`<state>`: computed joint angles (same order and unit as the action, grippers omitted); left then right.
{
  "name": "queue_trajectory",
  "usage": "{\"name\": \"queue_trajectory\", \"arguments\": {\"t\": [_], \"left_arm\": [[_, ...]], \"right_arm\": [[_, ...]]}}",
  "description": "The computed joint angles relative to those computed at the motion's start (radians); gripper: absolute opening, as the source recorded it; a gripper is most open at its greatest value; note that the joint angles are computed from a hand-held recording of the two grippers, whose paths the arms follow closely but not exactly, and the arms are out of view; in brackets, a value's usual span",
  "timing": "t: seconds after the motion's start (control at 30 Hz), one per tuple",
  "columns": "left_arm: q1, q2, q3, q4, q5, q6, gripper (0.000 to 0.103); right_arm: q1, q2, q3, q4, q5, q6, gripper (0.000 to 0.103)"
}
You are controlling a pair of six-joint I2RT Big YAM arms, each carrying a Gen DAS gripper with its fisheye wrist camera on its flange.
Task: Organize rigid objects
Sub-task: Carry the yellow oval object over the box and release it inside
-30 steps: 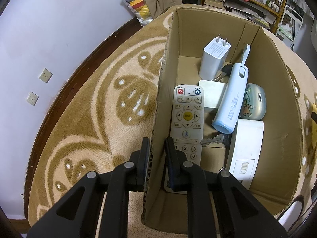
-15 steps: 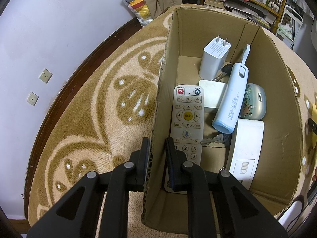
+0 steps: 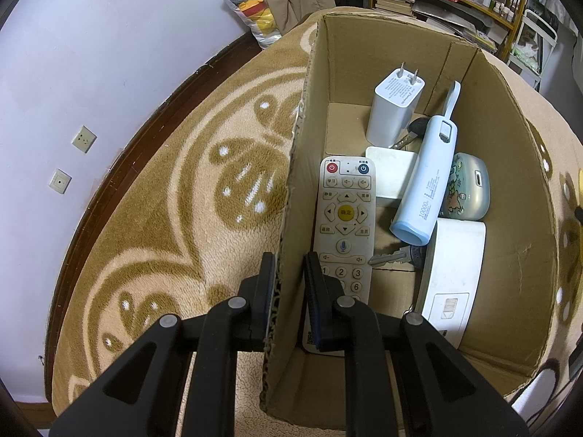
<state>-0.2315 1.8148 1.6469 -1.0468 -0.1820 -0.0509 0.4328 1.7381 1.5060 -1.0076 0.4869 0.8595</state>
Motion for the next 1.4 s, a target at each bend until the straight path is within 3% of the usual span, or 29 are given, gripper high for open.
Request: {"name": "queue_trajectory", "arguments": {"t": [0.4,0.7,0.97,1.4], "left_arm": [[0.001,0.0,0.002,-0.003,0.004,-0.001,0.016],[0.002,0.001,0.003,-0.005,0.005,-0.002,0.017],[0.004,0.002,0.006,-0.007,0.011,-0.003,0.017],[0.005,0.001,0.007,-0.007,0.018,-0.007,0.017]], "right_arm": [[0.078,0.047,0.172,0.073,-0.006,-0.095,0.059],[0.154,0.127,0.327,0.151,-0.068,-0.156,0.059],[0.211,0.208,0.468,0.169,-0.13,-0.22,0.059],[0.233,0.255,0.5,0.178,-0.195,-0.203,0.059]]}}
